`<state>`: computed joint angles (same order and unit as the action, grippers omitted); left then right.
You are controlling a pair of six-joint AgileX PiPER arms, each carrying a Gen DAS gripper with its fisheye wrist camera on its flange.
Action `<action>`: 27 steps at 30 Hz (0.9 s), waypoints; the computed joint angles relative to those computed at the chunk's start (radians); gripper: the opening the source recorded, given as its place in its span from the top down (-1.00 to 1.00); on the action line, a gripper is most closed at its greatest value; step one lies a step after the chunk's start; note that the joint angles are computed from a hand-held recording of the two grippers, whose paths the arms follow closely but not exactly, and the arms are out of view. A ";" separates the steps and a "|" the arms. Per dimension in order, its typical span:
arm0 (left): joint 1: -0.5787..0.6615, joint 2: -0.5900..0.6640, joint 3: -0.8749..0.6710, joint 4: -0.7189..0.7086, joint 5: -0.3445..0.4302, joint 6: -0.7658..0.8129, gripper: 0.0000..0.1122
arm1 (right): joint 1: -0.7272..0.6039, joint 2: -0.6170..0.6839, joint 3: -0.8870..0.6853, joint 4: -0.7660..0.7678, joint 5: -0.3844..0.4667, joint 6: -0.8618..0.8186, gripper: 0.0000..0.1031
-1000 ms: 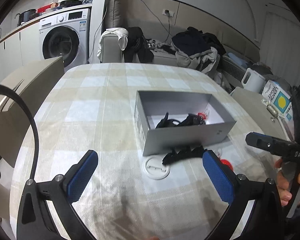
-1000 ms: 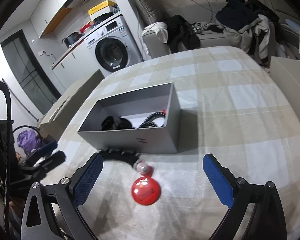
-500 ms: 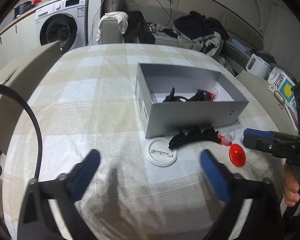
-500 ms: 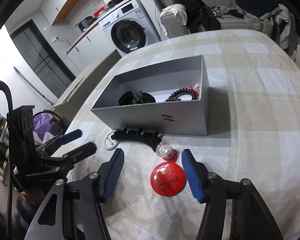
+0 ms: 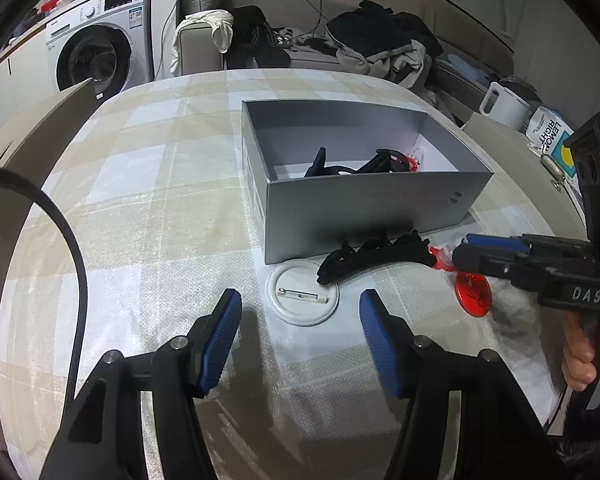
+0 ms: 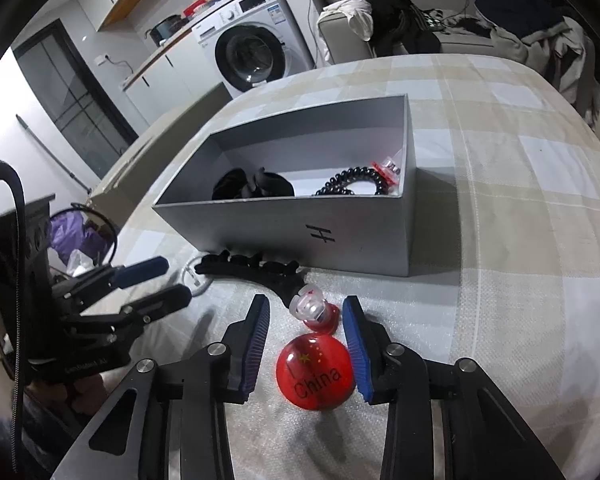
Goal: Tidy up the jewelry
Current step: 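Grasp another clear red-topped ring with the right tool while the left tool reaches the white badge, then grasp the white round badge with the left tool while the right tool lifts the ring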
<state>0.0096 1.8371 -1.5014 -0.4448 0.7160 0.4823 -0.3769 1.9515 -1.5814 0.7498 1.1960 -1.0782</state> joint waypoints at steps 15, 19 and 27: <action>-0.003 0.025 -0.033 0.007 0.010 -0.012 0.00 | 0.023 -0.051 0.081 -0.027 -0.096 -0.056 0.70; -0.005 0.030 -0.040 0.009 0.016 -0.009 0.00 | 0.003 -0.063 0.093 0.009 -0.071 -0.102 0.70; -0.032 0.050 -0.068 0.090 0.017 -0.035 0.00 | -0.044 -0.081 0.099 0.075 -0.030 -0.131 0.70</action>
